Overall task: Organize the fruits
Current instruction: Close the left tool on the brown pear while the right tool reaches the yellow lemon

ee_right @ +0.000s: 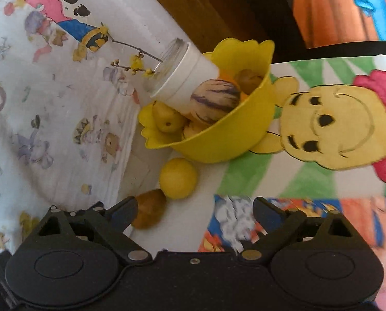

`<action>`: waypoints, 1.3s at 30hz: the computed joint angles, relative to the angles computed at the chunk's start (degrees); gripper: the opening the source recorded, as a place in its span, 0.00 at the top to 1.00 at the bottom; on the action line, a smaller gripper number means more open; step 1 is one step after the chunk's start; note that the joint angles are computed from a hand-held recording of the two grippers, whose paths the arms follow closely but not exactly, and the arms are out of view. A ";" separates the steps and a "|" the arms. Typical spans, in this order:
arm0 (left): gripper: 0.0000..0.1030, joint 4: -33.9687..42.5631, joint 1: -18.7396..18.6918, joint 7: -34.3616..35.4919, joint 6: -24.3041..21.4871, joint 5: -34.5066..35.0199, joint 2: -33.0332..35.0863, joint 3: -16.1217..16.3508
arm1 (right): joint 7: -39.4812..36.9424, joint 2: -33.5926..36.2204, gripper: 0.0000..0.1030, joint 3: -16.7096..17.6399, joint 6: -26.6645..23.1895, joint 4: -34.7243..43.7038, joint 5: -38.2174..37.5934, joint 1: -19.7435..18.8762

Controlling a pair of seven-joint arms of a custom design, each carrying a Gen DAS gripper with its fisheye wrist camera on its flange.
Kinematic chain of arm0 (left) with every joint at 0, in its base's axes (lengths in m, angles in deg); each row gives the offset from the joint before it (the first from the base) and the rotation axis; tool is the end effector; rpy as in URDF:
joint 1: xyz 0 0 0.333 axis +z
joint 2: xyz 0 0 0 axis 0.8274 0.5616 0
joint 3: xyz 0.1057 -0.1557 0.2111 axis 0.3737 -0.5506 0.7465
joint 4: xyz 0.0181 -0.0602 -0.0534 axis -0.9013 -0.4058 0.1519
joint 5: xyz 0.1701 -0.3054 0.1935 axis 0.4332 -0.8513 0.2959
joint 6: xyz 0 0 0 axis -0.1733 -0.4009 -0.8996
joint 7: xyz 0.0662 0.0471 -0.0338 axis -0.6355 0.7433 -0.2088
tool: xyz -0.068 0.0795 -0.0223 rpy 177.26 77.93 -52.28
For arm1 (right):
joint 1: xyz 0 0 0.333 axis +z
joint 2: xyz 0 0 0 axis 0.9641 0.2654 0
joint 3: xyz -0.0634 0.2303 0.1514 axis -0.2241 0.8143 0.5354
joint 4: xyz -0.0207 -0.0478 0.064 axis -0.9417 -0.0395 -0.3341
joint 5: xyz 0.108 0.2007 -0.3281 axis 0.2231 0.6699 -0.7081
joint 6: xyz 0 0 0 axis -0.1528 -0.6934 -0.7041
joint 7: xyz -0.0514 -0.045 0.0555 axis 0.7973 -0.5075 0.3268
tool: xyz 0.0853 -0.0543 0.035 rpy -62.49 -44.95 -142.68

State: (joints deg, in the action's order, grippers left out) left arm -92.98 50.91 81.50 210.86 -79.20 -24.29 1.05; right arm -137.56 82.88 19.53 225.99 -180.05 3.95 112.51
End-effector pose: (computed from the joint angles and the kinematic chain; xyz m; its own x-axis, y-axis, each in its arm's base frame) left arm 0.5819 -0.1732 0.3348 -0.6297 -0.3912 -0.6711 -0.0425 0.8800 -0.4731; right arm 0.5484 0.4252 0.3639 -0.3497 -0.7382 -0.5768 -0.5350 0.6628 -0.5239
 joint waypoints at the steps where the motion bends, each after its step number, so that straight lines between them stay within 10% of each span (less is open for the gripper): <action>1: 0.02 0.56 1.86 -0.58 0.09 1.74 0.80 -1.66 | 0.53 1.04 0.09 -0.45 1.25 0.93 -0.71 -0.22; 10: 0.13 8.60 -9.53 0.61 -5.85 -7.77 5.40 8.43 | -6.51 9.41 0.18 -2.94 5.69 9.52 6.53 -0.74; 17: 0.24 12.81 -12.59 -3.09 -10.97 -7.85 7.27 12.51 | -10.93 15.21 0.24 -5.11 7.44 15.60 13.59 -0.09; 25: 0.30 14.71 -7.15 -4.47 -12.53 -5.83 8.45 7.35 | -18.89 21.55 0.29 -5.35 6.25 23.31 23.01 0.04; 39: 0.44 16.37 -16.54 -7.91 -9.86 -4.23 11.37 17.66 | -30.49 30.28 0.44 -4.58 2.89 35.01 34.29 -1.09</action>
State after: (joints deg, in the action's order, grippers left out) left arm -76.60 34.37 73.59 201.00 -83.43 -12.92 18.71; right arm -168.05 113.16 14.95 228.88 -145.03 38.23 111.42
